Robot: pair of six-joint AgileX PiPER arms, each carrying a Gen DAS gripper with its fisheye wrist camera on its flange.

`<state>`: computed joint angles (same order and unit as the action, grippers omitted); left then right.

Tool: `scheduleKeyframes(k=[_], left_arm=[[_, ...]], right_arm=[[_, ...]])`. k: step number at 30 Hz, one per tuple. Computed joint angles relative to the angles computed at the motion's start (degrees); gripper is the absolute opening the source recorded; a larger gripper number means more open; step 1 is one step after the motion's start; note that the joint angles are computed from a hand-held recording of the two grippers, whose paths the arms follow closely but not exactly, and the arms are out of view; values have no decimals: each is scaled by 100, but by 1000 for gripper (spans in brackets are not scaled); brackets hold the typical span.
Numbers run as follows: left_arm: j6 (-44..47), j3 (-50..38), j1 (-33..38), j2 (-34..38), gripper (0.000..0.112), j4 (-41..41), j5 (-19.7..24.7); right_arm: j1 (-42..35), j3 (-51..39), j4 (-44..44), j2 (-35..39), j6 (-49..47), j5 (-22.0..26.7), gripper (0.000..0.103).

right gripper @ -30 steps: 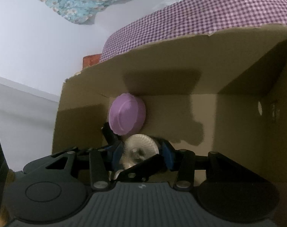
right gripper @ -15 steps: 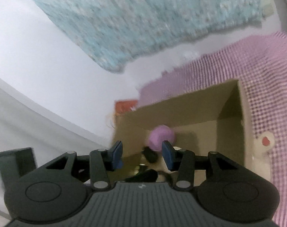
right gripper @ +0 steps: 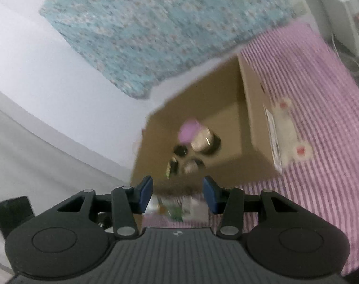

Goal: Organize rigid objects
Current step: 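Move the right gripper down toward the white plug charger, then close the right gripper on the white plug charger and lift it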

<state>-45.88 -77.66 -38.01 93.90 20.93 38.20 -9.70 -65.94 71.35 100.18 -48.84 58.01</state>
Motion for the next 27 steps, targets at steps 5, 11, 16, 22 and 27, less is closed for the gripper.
scheduleKeyframes(k=[5, 11, 16, 22, 27], left_arm=[[-265, 726, -236, -70, 100, 293, -564], [-793, 747, -341, 556, 82, 938, -752], [-1379, 592, -287, 1018, 71, 1357, -732], [-1544, 368, -156, 1391, 61, 1466, -704], [-1540, 237, -44, 1557, 57, 1385, -708]], right_arm=[[338, 197, -187, 170, 109, -217, 49], [862, -84, -321, 576, 355, -405, 49], [1300, -643, -603, 1048, 920, -609, 49], [1723, -1395, -1086, 1665, 1621, -667, 49], [1964, -2020, -1460, 2136, 2148, -589, 50]])
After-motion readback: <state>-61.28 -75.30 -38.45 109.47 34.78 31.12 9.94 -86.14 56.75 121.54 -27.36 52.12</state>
